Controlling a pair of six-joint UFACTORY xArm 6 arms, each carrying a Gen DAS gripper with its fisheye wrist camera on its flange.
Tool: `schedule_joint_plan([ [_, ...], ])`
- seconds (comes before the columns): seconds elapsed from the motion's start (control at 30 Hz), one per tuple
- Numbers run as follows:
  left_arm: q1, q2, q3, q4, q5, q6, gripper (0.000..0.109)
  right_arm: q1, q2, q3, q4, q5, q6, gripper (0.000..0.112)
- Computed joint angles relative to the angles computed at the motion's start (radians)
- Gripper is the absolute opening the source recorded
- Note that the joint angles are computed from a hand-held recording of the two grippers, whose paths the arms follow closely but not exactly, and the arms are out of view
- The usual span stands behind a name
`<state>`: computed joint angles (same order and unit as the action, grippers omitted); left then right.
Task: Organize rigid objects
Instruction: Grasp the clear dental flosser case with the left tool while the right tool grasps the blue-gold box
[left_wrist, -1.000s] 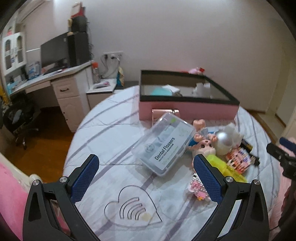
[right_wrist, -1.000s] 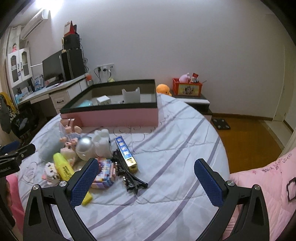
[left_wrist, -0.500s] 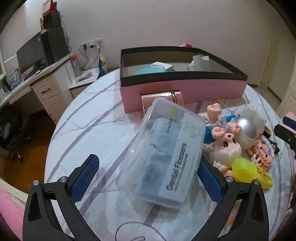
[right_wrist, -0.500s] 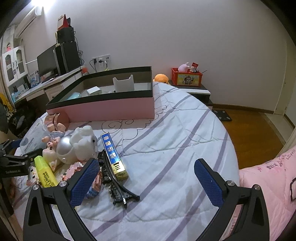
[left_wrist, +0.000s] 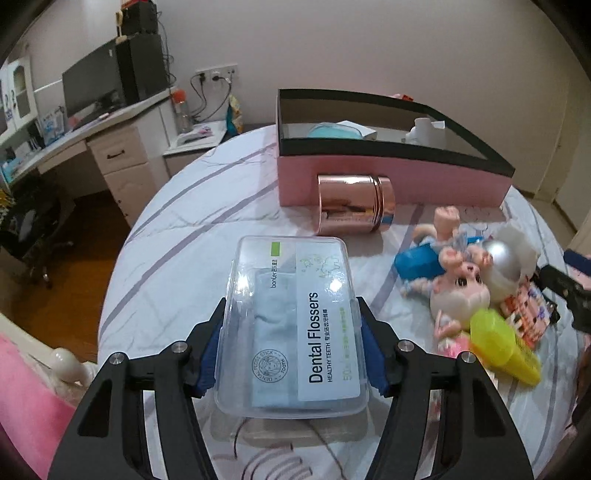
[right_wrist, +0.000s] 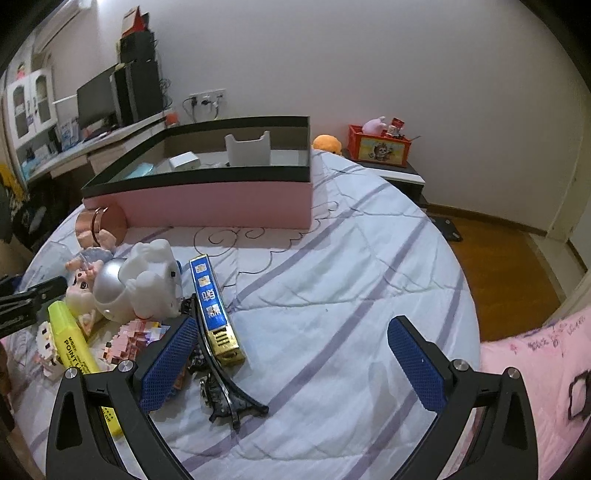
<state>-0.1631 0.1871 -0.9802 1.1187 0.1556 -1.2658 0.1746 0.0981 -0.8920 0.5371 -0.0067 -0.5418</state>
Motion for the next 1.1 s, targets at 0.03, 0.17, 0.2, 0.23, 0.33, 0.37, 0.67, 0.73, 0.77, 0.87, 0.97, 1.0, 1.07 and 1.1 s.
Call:
schedule_joint_plan([
  [0.03, -0.001, -0.006, 0.005, 0.020, 0.004, -0.021, 0.064, -0.007, 0.009, -0.008, -0.051, 0.009, 0.039, 0.103],
  [0.17, -0.007, -0.008, 0.016, 0.026, 0.022, -0.036, 0.065, -0.016, 0.057, -0.084, -0.108, 0.098, 0.032, 0.102],
  [0.2, -0.007, -0.009, 0.015, 0.039, 0.024, -0.049, 0.065, -0.015, 0.070, -0.102, -0.118, 0.111, 0.022, 0.098],
  [0.23, -0.007, -0.009, 0.016, 0.041, 0.024, -0.054, 0.065, -0.011, 0.073, -0.109, -0.087, 0.113, -0.014, 0.091],
  [0.33, -0.001, -0.003, 0.013, 0.038, 0.009, -0.057, 0.066, -0.006, 0.086, -0.150, 0.041, 0.164, -0.143, 0.063],
  [0.37, 0.002, 0.000, 0.012, 0.035, 0.002, -0.057, 0.067, -0.005, 0.086, -0.158, 0.078, 0.177, -0.180, 0.061],
  [0.67, 0.008, 0.015, 0.004, 0.013, -0.025, -0.041, 0.078, -0.008, 0.065, -0.150, 0.095, 0.226, -0.201, 0.042],
  [0.73, 0.009, 0.017, 0.001, 0.026, -0.025, -0.057, 0.078, -0.004, 0.082, -0.166, 0.076, 0.246, -0.199, 0.042],
  [0.77, 0.008, 0.017, 0.000, 0.041, -0.022, -0.074, 0.078, -0.001, 0.097, -0.172, 0.020, 0.239, -0.158, 0.042],
  [0.87, 0.004, 0.012, -0.006, 0.125, 0.004, -0.168, 0.066, 0.004, 0.113, -0.185, 0.007, 0.225, -0.158, 0.042],
  [0.97, 0.013, 0.012, -0.008, 0.163, -0.010, -0.209, 0.062, 0.008, 0.121, -0.196, 0.008, 0.228, -0.183, 0.032],
  [1.0, 0.017, 0.013, -0.007, 0.167, -0.019, -0.215, 0.062, 0.011, 0.117, -0.196, 0.033, 0.234, -0.214, 0.020],
  [1.07, 0.020, 0.012, -0.009, 0.192, -0.025, -0.241, 0.061, 0.014, 0.107, -0.181, 0.041, 0.218, -0.222, 0.015],
  [1.1, 0.022, 0.011, -0.008, 0.198, -0.030, -0.249, 0.061, 0.016, 0.102, -0.175, 0.074, 0.211, -0.247, 0.015],
])
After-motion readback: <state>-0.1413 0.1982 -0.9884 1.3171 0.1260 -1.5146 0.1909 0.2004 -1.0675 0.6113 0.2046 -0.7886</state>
